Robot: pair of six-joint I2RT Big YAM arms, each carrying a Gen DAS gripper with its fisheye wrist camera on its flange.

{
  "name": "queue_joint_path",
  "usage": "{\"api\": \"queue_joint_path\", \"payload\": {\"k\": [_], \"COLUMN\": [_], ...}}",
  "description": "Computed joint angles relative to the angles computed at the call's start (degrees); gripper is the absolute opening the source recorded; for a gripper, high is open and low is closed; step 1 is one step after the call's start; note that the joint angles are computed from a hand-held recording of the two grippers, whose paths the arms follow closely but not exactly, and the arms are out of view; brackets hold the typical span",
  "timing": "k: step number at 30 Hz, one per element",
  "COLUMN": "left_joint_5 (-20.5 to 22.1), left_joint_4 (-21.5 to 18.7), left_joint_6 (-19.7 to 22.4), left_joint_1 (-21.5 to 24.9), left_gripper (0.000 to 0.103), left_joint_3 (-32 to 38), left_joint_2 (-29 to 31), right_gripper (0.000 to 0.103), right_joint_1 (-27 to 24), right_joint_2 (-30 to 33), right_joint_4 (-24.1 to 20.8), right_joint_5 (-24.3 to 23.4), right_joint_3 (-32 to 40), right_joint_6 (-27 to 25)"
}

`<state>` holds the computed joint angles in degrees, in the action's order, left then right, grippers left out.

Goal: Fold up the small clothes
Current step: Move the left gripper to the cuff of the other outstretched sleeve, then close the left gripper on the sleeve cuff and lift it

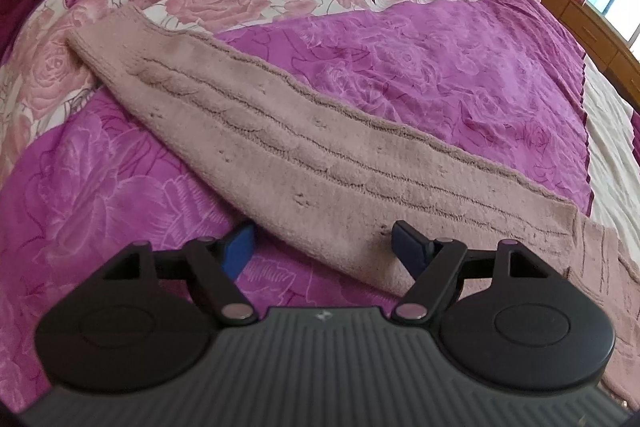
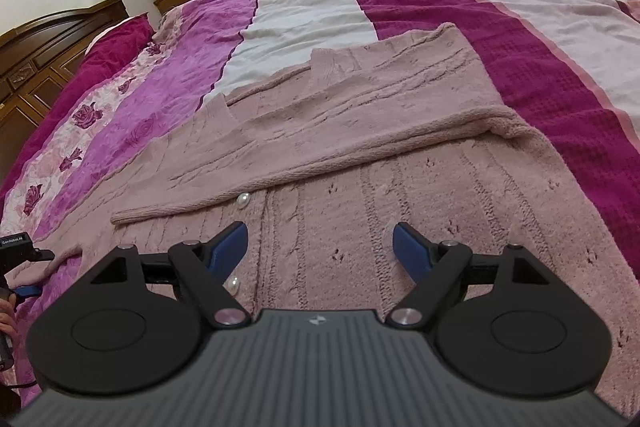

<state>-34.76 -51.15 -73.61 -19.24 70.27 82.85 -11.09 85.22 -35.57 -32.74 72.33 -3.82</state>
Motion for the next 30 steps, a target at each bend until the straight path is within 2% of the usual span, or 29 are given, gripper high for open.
{"api": "queue_joint_path", "payload": {"k": [4, 12, 18, 19, 20, 21, 22, 23, 28, 30], "left_joint_5": [-0.8, -3.2, -5.5, -6.3, -7.4, -8.5, -9.1, -8.7, -10.2, -11.8], "left_joint_4": [1.4, 9.8, 8.7, 8.6, 8.7, 8.9, 10.7, 13.2, 19.4, 22.6], "left_joint_6": [0.2, 1.0, 5.8, 6.9, 8.4, 10.5, 13.3, 15.2, 16.1, 18.4], "left_joint_1": [0.5, 2.8, 3.5, 3.4, 3.2, 2.8, 2.5, 2.4, 1.2, 0.2], "left_gripper": [0.076, 0.076, 0.075, 0.068, 0.052, 0.043, 0.025, 0.015, 0.009, 0.009], "left_joint_3": [-0.6, -4.6, -2.0, -1.8, -1.7, -1.6, -2.4, -3.6, -7.0, -7.6], "left_joint_2": [-0.1, -1.8, 1.0, 1.4, 1.7, 2.1, 1.8, 1.2, -2.0, -3.1], "right_gripper": [0.085, 0.085, 0.085, 0.085, 0.085, 0.085, 0.085, 0.085, 0.085, 0.085], "right_joint_1": [0.4, 0.6, 0.6, 0.5, 0.5, 0.6, 0.5, 0.4, 0.0, -0.2], "right_joint_2": [0.2, 0.5, 0.8, 0.9, 0.9, 0.8, 0.9, 0.9, 1.3, 1.3], "right_joint_4": [-0.3, -0.1, 0.4, 0.5, 0.5, 0.4, 0.5, 0.6, 0.8, 0.9], "right_joint_5": [0.5, 0.7, 0.8, 0.7, 0.7, 0.7, 0.5, 0.3, -0.3, -0.7], "right_joint_3": [0.0, 0.1, -0.1, -0.1, -0.1, -0.1, -0.2, -0.2, -0.1, 0.0], "right_joint_6": [-0.5, -0.3, -0.4, -0.4, -0.4, -0.3, -0.2, -0.1, 0.3, 0.5]}}
